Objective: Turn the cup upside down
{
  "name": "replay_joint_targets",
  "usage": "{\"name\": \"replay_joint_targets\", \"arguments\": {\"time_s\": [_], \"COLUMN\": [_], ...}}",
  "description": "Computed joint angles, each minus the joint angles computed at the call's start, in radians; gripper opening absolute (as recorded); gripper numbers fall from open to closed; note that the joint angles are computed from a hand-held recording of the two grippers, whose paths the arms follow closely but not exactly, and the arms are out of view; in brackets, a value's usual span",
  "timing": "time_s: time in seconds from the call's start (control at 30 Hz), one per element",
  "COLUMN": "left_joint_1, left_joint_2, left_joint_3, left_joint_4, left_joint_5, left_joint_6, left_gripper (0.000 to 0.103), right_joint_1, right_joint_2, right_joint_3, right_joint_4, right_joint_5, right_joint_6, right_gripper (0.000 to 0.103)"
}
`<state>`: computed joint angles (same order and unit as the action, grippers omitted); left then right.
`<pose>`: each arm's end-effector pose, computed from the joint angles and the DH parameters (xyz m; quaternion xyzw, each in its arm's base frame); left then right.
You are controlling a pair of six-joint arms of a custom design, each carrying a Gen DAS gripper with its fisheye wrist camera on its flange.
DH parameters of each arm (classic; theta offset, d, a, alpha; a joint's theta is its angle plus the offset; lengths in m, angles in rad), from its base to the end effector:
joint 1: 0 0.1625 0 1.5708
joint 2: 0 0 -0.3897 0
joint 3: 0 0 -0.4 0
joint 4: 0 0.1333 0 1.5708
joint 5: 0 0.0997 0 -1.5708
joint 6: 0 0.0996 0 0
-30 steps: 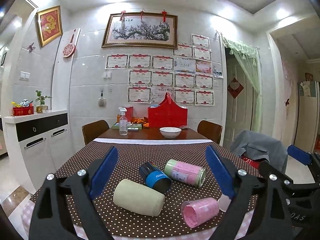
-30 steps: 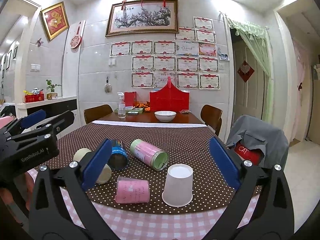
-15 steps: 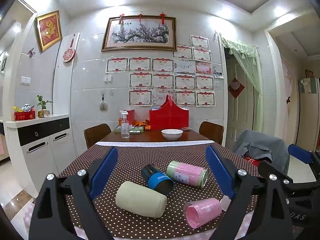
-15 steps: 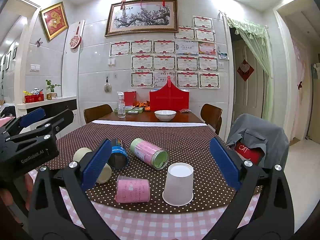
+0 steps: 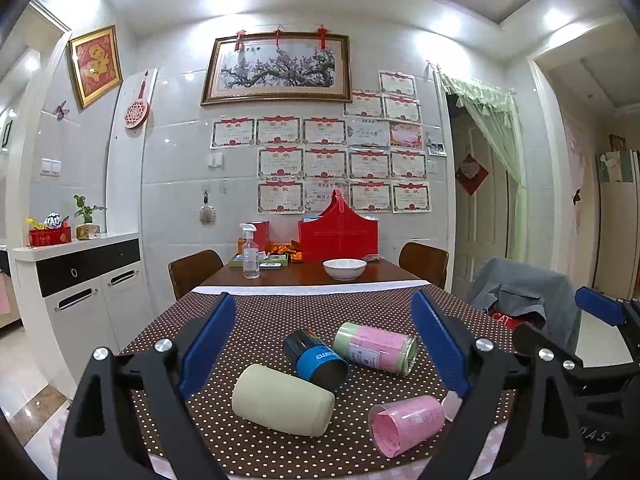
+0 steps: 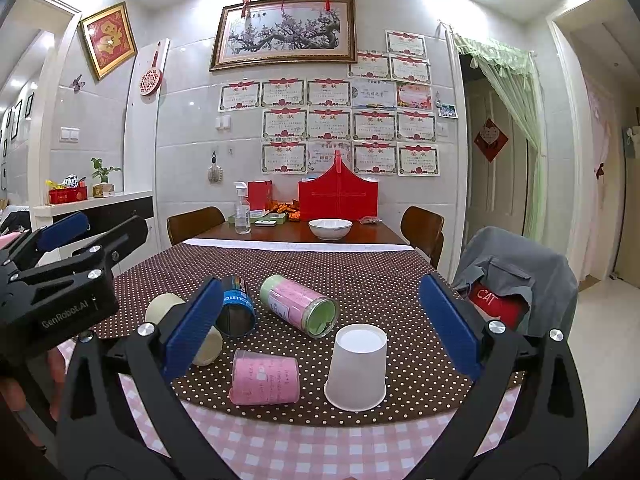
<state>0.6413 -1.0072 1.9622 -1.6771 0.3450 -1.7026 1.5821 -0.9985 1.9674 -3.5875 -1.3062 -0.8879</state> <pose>-0.2892 -0.4992 0.1128 0.1143 0.6125 -0.6617 0.4170 0.1658 -0.5688 0.1988 0.4325 -0.7443 0.4975 0.1070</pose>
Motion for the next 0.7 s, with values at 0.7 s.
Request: {"name": "replay_joint_targets", "arguments": {"time_s": [0.7], "left_joint_1": [0.0], "left_joint_2": [0.003], "left_joint_3": [-0.006], "left_joint_4": [0.01], "left_joint_5": [0.001], "left_joint_6": [0.002], "left_gripper": [0.088], "right_joint_1": [-0.002], "right_joint_2": [-0.002], "right_joint_3": [-0.001], "right_joint_4": [0.005], "right_joint_5": [0.0], "right_joint_6": [-0.001], "right_gripper": [0.097]}}
